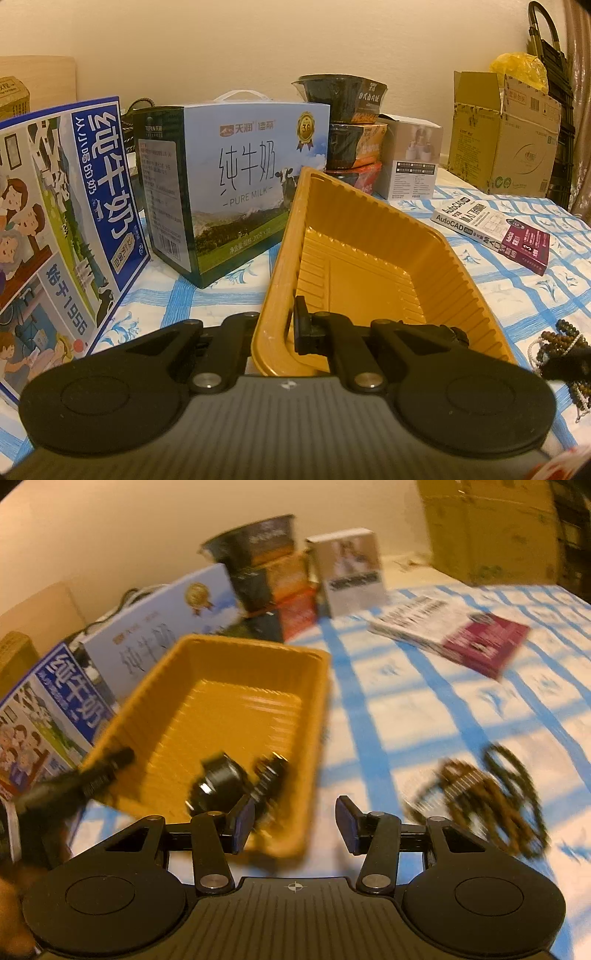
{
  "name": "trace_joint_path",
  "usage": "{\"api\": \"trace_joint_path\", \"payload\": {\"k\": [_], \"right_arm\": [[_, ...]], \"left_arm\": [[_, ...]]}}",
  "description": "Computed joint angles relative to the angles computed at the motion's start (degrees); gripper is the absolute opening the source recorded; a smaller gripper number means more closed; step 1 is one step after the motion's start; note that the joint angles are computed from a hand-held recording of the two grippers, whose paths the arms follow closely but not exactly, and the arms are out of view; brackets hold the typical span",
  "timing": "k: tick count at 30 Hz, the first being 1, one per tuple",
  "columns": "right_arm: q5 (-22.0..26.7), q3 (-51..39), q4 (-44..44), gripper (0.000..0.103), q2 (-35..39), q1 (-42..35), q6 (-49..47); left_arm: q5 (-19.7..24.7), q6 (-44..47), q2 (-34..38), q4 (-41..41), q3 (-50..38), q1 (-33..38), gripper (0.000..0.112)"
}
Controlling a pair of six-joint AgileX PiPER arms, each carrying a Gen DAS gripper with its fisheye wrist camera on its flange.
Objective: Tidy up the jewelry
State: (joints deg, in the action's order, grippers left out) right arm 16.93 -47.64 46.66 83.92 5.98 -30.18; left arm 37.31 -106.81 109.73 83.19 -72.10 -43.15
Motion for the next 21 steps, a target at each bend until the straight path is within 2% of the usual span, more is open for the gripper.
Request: {"api": "trace_joint_path", "payload": {"k": [4, 10, 15, 16, 18, 21], "right_arm": [[0.55, 4.66, -6.31, 0.049, -3.55, -3.32, 2.75], [0.99, 7.82, -7.47, 0.049, -5.29, -9.18, 1.73], [-0.39, 8.21, -0.05, 0.048, -3.82, -9.48, -10.76], [-1.89, 8.26, 0.45, 0.047, -3.27, -8.34, -12.75], [-3.82, 7.86, 1.07, 0.031, -1.64, -6.54, -15.24], [-4.47, 6.17, 4.88, 0.027, 2.05, -5.66, -19.68]], "left_arm": [[0.14, 0.23, 0.05, -0.26, -0.08, -0.03, 0.006], [0.1, 0.59, 0.09, -0.28, -0.01, 0.1, 0.006], [0.16, 0.68, 0.24, -0.17, -0.12, 0.19, 0.006], [0.15, 0.7, 0.24, -0.2, -0.11, 0.15, 0.006], [0.11, 0.87, 0.25, -0.2, -0.12, 0.19, 0.006], [-0.1, 1.36, 0.28, -0.53, -0.24, 0.37, 0.006]]}}
